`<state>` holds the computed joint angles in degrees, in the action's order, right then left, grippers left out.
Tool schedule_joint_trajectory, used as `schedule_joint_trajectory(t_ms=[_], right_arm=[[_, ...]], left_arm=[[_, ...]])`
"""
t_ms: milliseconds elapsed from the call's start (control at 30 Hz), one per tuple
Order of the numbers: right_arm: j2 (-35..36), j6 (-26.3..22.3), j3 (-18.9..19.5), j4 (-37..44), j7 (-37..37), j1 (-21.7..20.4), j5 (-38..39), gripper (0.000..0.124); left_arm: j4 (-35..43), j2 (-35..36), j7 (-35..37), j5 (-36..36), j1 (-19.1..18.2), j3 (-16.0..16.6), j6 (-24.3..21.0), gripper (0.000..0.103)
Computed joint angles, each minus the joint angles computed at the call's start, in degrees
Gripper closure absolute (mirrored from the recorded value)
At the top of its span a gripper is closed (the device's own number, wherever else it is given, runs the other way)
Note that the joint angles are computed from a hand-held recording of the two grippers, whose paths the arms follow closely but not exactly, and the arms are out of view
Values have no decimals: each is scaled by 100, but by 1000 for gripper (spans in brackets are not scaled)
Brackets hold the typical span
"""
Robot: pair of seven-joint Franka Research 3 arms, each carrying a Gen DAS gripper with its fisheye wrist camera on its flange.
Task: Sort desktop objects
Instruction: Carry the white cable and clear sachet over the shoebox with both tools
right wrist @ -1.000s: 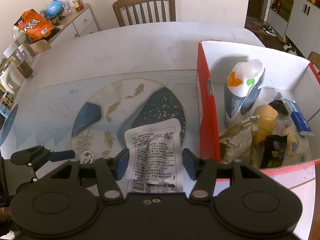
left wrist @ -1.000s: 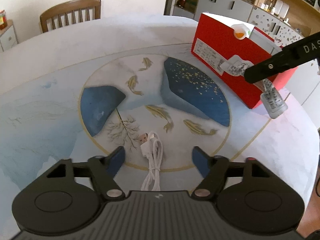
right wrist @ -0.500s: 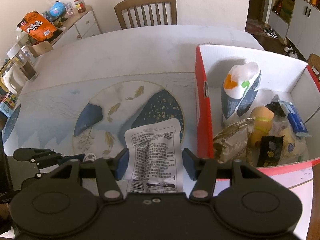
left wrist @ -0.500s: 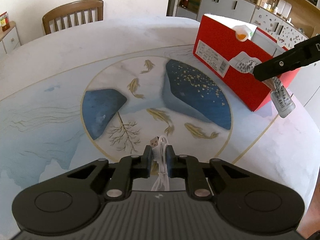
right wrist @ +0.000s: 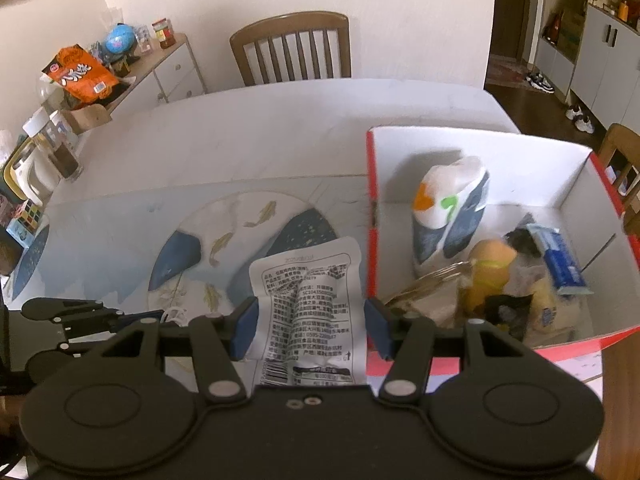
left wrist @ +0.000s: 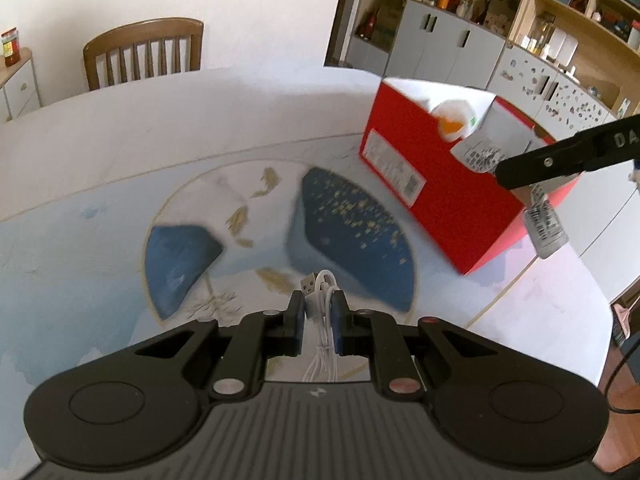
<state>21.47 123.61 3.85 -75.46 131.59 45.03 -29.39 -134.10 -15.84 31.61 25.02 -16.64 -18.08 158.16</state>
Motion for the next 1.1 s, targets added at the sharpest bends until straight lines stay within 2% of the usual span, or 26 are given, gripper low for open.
schedule_joint_trajectory(t_ms=[400, 767, 1100], right_arm=[[-632, 429, 84, -693, -412, -491, 121, 67], [-1086, 647, 172, -1190, -892, -1041, 415, 67], [-1244, 805, 179, -1319, -1255, -1387, 565, 67]], left_arm=[[1008, 615, -791, 740, -21, -246, -453, 91], [1923, 1221, -1322, 1123, -363, -155, -855, 91], [2812, 1776, -1271, 1265, -636, -8, -1041, 90]])
